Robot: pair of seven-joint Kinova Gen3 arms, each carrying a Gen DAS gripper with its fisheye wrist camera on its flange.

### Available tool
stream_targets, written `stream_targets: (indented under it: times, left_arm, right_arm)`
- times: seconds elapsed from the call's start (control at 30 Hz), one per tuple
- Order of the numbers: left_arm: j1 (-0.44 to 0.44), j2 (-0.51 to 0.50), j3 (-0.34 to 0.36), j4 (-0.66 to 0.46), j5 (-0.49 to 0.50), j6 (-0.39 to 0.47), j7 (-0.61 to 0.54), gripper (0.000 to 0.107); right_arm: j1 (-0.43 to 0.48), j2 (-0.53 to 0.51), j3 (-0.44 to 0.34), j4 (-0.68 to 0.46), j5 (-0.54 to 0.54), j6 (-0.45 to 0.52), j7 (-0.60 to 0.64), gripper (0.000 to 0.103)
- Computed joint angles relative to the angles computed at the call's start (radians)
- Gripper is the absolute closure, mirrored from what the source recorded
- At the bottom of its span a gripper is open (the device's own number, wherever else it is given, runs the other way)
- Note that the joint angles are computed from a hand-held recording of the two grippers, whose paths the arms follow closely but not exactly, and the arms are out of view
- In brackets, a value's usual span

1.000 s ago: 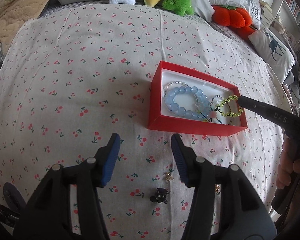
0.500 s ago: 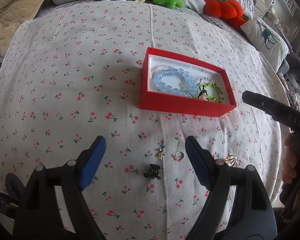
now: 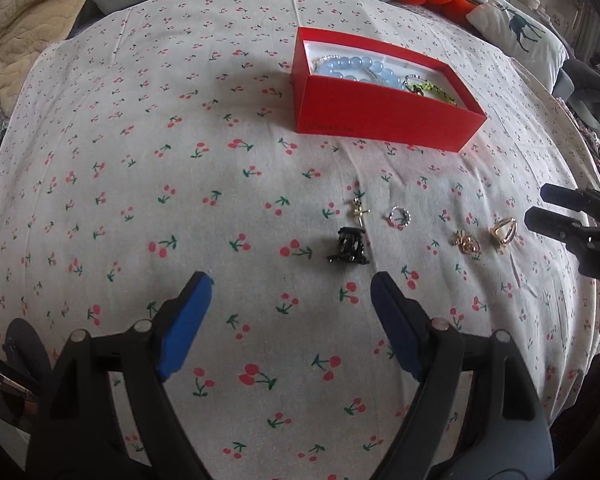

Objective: Organize jewelry
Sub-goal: 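Lower the left tool onto the black claw clip and close it, then close the right tool on the gold knot ring while the left tool lifts the claw clip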

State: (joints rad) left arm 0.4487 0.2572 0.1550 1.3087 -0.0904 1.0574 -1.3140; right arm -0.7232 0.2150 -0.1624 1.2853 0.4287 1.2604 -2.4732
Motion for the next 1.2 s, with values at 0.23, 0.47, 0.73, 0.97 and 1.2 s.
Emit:
stream_targets:
  times: [0.23,0.47,0.73,0.97,1.2]
  left_arm:
    - [-0.013,-0.05,0.016,0.125,0.011,-0.13,-0.069,0.026]
    - [-0.043,-0.042,0.031,0.135,0.096,-0.179,-0.141,0.028]
    - [-0.034,-0.018,0.028,0.112,0.116,-0.199,-0.147,0.046]
    - [-0.046,-0.003,0.025,0.089,0.145,-0.192,-0.157,0.069]
    - [-0.06,0.007,0.024,0.063,0.174,-0.158,-0.162,0.08]
  right_arm:
    - [-0.004,-0.032,-0.03,0.14,-0.021,-0.072,0.01,0.03]
    - [-0.012,-0.054,-0.041,0.21,0.02,-0.14,-0.031,0.021]
    - [-0.011,-0.036,-0.038,0.194,0.03,-0.146,-0.019,0.019]
    - [0.0,-0.029,-0.03,0.182,0.009,-0.164,-0.001,0.019]
    - [0.012,-0.025,-0.027,0.174,-0.021,-0.191,0.026,0.021]
